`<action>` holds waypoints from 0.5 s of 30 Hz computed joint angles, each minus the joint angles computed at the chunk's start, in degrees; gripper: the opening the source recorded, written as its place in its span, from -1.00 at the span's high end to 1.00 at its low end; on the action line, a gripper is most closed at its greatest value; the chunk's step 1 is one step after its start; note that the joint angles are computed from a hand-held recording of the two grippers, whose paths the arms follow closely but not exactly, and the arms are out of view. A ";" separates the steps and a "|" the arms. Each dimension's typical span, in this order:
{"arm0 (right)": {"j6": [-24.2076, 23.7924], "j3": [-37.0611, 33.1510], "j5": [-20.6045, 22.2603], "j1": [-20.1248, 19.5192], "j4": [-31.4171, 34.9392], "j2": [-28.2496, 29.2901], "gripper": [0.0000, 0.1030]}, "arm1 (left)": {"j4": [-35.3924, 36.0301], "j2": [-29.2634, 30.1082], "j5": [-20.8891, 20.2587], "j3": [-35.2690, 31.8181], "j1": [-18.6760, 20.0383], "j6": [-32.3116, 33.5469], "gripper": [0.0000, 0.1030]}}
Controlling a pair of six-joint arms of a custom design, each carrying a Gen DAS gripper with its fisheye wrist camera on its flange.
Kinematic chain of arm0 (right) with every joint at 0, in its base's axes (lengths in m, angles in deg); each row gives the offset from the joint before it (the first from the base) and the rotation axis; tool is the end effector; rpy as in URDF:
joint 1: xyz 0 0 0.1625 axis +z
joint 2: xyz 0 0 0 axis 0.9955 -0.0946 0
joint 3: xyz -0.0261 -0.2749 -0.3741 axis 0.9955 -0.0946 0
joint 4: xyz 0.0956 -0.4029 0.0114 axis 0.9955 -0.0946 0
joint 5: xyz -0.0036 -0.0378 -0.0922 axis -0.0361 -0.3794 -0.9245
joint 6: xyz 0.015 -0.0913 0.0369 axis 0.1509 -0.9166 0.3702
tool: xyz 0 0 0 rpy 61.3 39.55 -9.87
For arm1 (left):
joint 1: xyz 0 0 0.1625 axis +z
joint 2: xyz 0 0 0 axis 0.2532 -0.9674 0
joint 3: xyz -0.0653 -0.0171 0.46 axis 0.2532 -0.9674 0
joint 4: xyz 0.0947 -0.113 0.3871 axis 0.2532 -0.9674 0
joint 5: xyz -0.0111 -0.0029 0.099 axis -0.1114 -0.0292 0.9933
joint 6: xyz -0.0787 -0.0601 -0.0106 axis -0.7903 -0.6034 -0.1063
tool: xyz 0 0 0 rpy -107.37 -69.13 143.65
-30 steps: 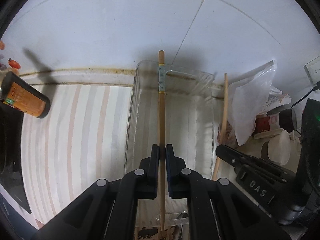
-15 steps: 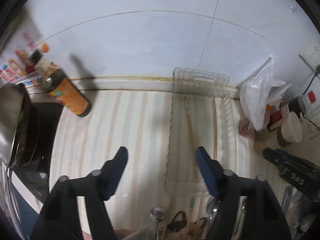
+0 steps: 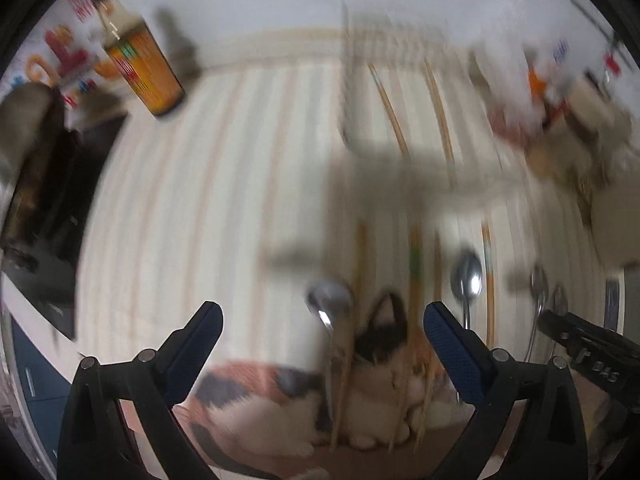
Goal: Organize utensils
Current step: 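Move both open tools back down to the remaining chopsticks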
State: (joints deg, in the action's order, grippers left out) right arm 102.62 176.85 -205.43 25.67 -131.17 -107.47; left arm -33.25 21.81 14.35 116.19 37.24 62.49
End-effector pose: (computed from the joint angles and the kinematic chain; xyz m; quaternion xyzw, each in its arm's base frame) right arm 0.2440 -0.4579 0.0883 -0.3421 -0.8768 0.1912 0.2785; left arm -0.2202 -0.5939 0.2085 0.2827 0.8902 0.0336 0.3557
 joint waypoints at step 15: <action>4.81 -1.00 0.39 0.57 10.62 2.64 0.88 | -0.10 -0.56 -2.73 7.88 -1.08 1.49 -0.42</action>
State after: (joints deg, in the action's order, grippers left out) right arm 107.43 175.85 -205.04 26.25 -120.55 -104.84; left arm -33.34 21.24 11.62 124.07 36.15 63.98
